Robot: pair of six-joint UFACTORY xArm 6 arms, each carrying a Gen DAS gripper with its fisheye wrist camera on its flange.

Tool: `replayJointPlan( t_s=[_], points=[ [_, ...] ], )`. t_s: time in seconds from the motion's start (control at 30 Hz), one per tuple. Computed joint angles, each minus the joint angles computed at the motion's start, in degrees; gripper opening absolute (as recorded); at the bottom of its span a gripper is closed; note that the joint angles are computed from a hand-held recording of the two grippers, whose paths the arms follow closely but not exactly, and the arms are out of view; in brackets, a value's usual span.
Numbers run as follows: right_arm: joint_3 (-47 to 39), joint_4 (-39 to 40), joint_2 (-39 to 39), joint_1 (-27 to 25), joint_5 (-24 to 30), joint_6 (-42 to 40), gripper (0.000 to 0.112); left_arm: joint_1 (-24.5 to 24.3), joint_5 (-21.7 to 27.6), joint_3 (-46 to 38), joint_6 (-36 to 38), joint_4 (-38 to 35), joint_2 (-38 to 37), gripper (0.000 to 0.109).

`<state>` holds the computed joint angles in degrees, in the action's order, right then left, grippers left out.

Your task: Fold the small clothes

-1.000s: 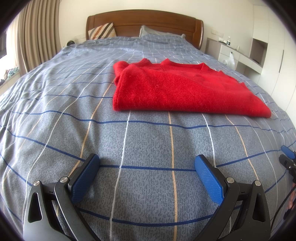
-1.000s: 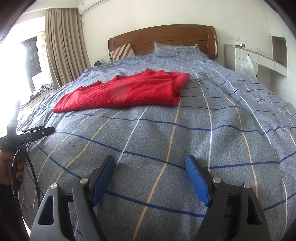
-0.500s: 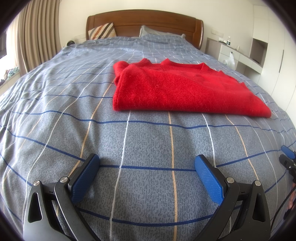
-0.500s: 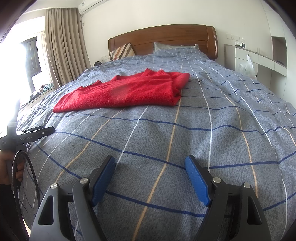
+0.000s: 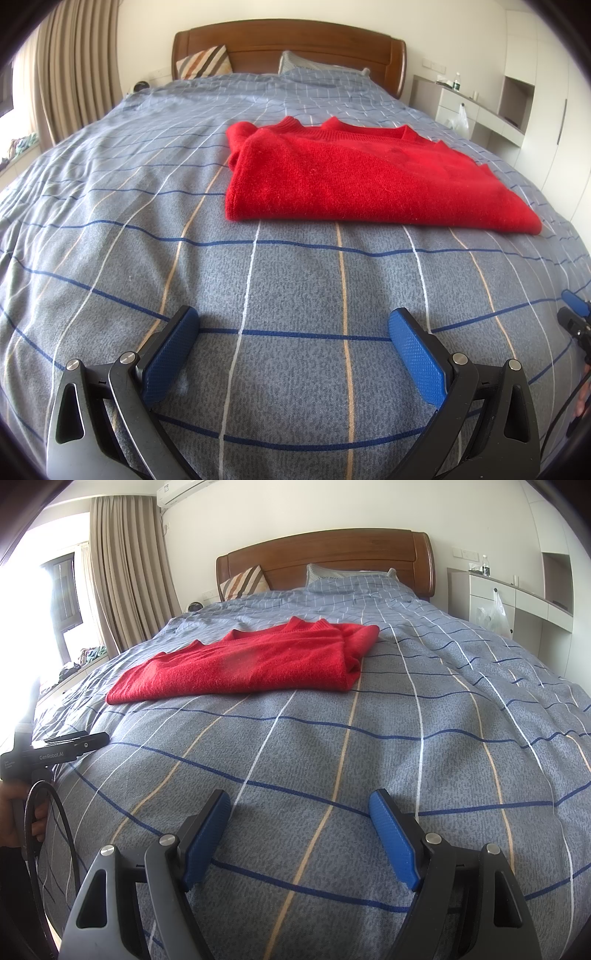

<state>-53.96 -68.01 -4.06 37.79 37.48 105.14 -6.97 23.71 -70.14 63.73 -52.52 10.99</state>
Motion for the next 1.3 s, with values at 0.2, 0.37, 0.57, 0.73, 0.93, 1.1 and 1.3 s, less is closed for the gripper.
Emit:
replayJointPlan(
  t_s=[0.2,0.37,0.57,0.73,0.93,1.1,1.3],
  points=[
    [0.02,-0.02,-0.01,-0.04,-0.03,-0.01,0.078,0.92,2.65,-0.39,-5.11,6.79,-0.57,0.102],
    [0.03,-0.05,-0.01,-0.01,0.01,0.02,0.078,2.73,6.56,0.25,-7.00,10.71,-2.62,0.102],
    [0.03,-0.07,0.00,0.01,0.05,0.04,0.078,5.12,8.65,1.48,-6.28,11.26,-4.68,0.102],
    [0.01,-0.06,0.01,0.06,0.14,0.03,0.078,6.23,7.99,1.52,-5.72,9.45,-5.37,0.102],
    [0.01,0.67,-0.12,-0.04,-0.01,-0.35,0.078,6.53,2.50,-0.40,-8.54,10.64,-2.37,0.102],
    [-0.67,12.48,-1.51,-2.56,-3.31,-11.59,0.077,8.82,3.29,-0.79,-8.10,6.83,-1.51,0.102],
    [-5.12,23.94,-0.36,-14.80,-18.10,-20.10,0.077,8.82,1.23,1.80,0.59,0.49,-2.62,0.102]
  ],
)
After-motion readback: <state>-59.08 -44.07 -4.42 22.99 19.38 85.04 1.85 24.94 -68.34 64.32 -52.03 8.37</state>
